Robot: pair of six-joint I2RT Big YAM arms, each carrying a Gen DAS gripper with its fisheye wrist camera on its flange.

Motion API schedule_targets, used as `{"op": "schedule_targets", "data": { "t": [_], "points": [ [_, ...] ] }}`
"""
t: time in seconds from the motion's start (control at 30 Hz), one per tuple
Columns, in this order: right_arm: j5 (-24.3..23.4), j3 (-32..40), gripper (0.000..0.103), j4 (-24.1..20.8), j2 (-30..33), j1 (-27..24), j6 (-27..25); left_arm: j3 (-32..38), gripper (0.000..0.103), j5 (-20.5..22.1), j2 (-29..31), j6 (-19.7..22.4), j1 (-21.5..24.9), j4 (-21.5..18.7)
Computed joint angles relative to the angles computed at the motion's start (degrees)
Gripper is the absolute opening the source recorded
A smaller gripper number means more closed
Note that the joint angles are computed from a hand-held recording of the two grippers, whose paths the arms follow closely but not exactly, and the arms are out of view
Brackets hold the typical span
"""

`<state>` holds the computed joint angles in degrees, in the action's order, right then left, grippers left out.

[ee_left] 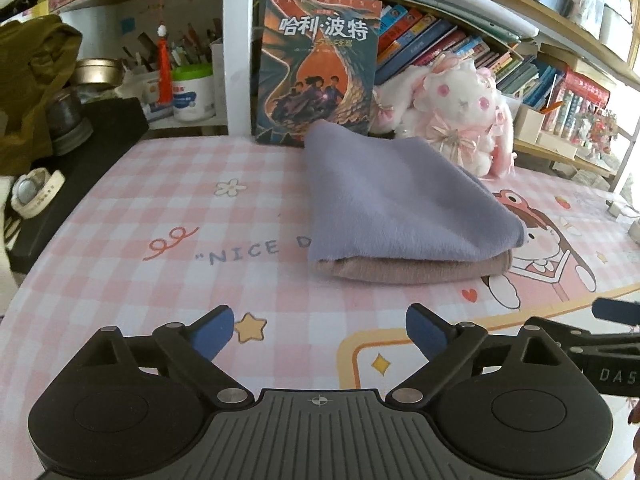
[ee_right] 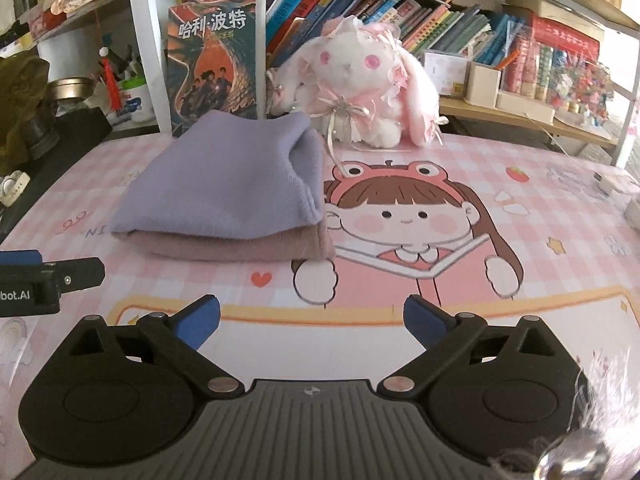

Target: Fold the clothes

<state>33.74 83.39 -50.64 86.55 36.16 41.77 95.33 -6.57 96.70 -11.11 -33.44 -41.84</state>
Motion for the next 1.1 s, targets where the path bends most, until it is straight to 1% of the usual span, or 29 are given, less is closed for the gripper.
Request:
{"op": "schedule_targets", "data": {
  "t": [0.1,0.23,0.4,0.7,1.1],
  "points": [
    [1.9,0.3,0.1,-2.3,0.2,1.5,2.9,-1.3,0.095,-1.1,-0.9,0.1,-0.5,-0.3],
    [3.2,0.2,0.101,-3.3,0.2,3.0,3.4,-1.8,0.095,-1.7,-1.4,1.8,-0.5,-0.7],
    [3.5,0.7,0.101,-3.8,0.6,3.2,2.5,-1.7,0.099,-1.6,-1.6,1.8,-0.3,-1.2],
    [3.1,0.8,0.101,-4.3,0.6,3.1,3.6,-1.4,0.099,-0.1,-1.4,2.1,-0.2,-2.3],
    [2.8,1.1,0.101,-5.5,0.9,2.9,4.9,-0.6,0.099,-0.6,-0.9,3.9,-0.5,-3.3]
  ]
}}
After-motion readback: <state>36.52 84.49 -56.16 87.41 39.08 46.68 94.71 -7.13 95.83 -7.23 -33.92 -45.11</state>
